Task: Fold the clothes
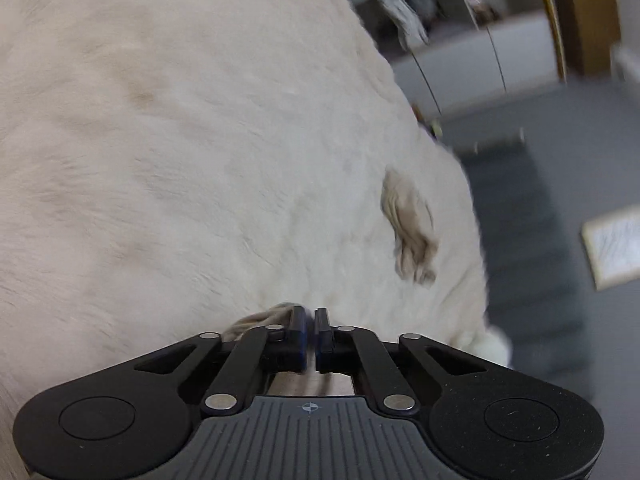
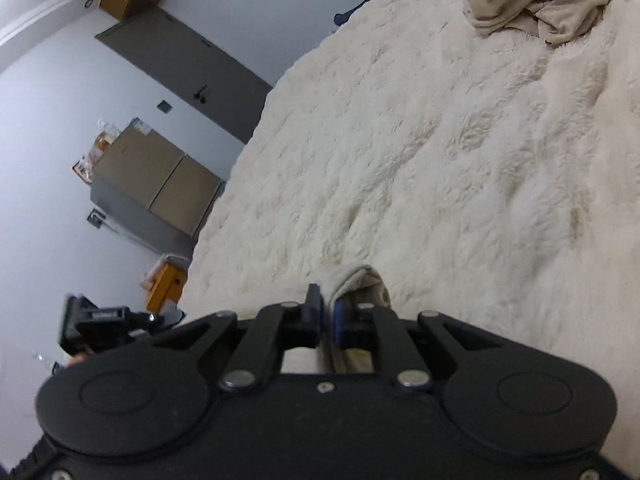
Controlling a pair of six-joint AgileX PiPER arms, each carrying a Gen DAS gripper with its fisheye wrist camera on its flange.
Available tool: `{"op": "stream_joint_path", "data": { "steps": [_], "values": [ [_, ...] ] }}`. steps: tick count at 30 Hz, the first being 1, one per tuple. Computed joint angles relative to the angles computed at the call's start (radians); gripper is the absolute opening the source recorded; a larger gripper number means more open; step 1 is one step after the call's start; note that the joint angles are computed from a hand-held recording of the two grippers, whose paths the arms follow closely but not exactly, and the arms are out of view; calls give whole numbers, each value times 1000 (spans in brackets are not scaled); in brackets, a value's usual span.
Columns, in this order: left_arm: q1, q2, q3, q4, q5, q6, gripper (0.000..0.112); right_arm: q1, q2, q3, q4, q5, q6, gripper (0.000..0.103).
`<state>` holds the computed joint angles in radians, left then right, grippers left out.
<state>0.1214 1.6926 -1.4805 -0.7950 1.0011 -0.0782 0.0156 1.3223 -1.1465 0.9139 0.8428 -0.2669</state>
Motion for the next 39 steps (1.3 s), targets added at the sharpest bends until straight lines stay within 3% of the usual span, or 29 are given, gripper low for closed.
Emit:
{"op": "stream_joint_path", "data": {
  "steps": [2,3,5,6,7,8,10,12,14,16,18,20,23,25,28,32,34,38,39],
  "values": [
    [17,16,55,78,-46,-84,0,100,46,-18,-200,-89,51,7],
    [30,10,80,57,-56,-81,0,124,52,-42,-270,-88,112,13],
    [59,-51,158,-53,-87,12,1,136,40,-66,-289,-80,163,19],
    [62,-70,170,-83,-85,48,1,145,40,-73,-294,-86,173,27],
    [41,-95,145,-75,-64,70,10,153,29,-87,-339,-82,201,39],
    [16,-115,117,-56,-54,79,20,166,10,-97,-423,-86,264,42],
    [-20,-139,86,-30,-52,89,72,210,-40,-107,-623,-108,406,44],
    [-115,-171,46,-15,-97,164,80,300,-81,-127,-821,-114,566,44],
    [-233,-131,-33,130,-126,167,82,429,-95,-168,-966,-71,667,47],
    [-312,-61,-99,298,-141,128,82,530,-98,-186,-1003,-46,684,47],
    [-325,-8,-108,348,-143,116,82,694,-81,-207,-1000,-35,630,50],
    [-273,46,-90,238,-134,152,82,838,-69,-199,-1004,-46,559,59],
    [-177,88,-68,46,-90,241,80,1098,-33,-167,-1267,-40,634,68],
    [-163,105,-63,29,-98,232,70,1252,52,-187,-1467,84,621,67],
    [-136,123,-65,-19,-78,235,70,1426,115,-110,-1767,181,689,69],
    [-122,108,-69,-42,3,267,78,1516,199,-17,-2051,325,775,69],
    [-117,112,-62,-76,21,299,79,1504,212,20,-2119,310,830,81],
    [-122,165,-102,-98,42,318,80,1460,270,81,-2280,241,898,86],
    [-125,186,-123,-99,48,317,63,1448,278,71,-2284,230,908,82]
  ]
}}
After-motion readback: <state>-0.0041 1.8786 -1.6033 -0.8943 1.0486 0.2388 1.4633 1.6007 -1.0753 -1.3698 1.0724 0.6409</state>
